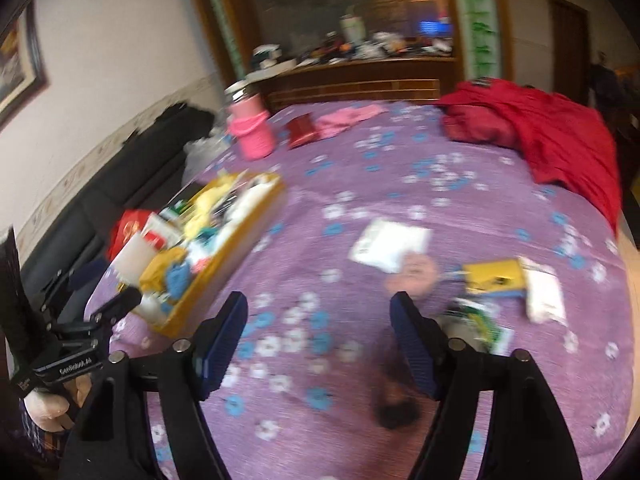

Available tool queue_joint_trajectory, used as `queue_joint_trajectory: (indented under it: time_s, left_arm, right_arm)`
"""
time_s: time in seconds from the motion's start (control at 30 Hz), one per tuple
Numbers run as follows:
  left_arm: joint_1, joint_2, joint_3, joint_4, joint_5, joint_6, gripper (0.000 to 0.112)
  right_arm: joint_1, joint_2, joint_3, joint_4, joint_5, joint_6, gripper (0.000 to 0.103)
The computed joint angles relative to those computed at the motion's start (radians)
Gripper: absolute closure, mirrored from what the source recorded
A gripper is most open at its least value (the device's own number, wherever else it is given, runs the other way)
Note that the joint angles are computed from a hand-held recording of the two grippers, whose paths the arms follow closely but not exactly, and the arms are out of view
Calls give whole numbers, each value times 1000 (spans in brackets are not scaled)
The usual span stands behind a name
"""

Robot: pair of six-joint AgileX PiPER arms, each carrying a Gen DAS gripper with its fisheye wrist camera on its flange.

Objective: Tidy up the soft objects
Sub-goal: 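Move both tools back to the clutter beside the black motor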

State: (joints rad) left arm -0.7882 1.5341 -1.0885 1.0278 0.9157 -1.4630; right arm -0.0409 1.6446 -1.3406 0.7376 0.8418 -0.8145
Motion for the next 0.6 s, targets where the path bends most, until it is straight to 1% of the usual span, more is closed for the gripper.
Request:
queue_joint_trajectory:
  time_s: [0.1, 0.27, 0.47, 0.53, 0.6]
  left_arm:
    - [-20, 49, -58, -20, 16, 43, 20]
    - [-38, 123, -149, -65, 25, 121, 20]
    - [-50, 195, -236, -118, 36, 197, 20]
    - [-48, 209, -253, -143, 26, 218, 20]
    - [-39, 216, -261, -177, -3, 240, 20]
  right_arm:
    - [-92, 11, -8, 48, 30, -38, 28]
    - [-210, 72, -58, 94, 69, -55, 28]
    - [-286, 152, -121, 120, 97, -51, 28]
    - [-298, 192, -160, 125, 103, -31, 28]
    - [-305, 252, -225, 133, 111, 9, 28]
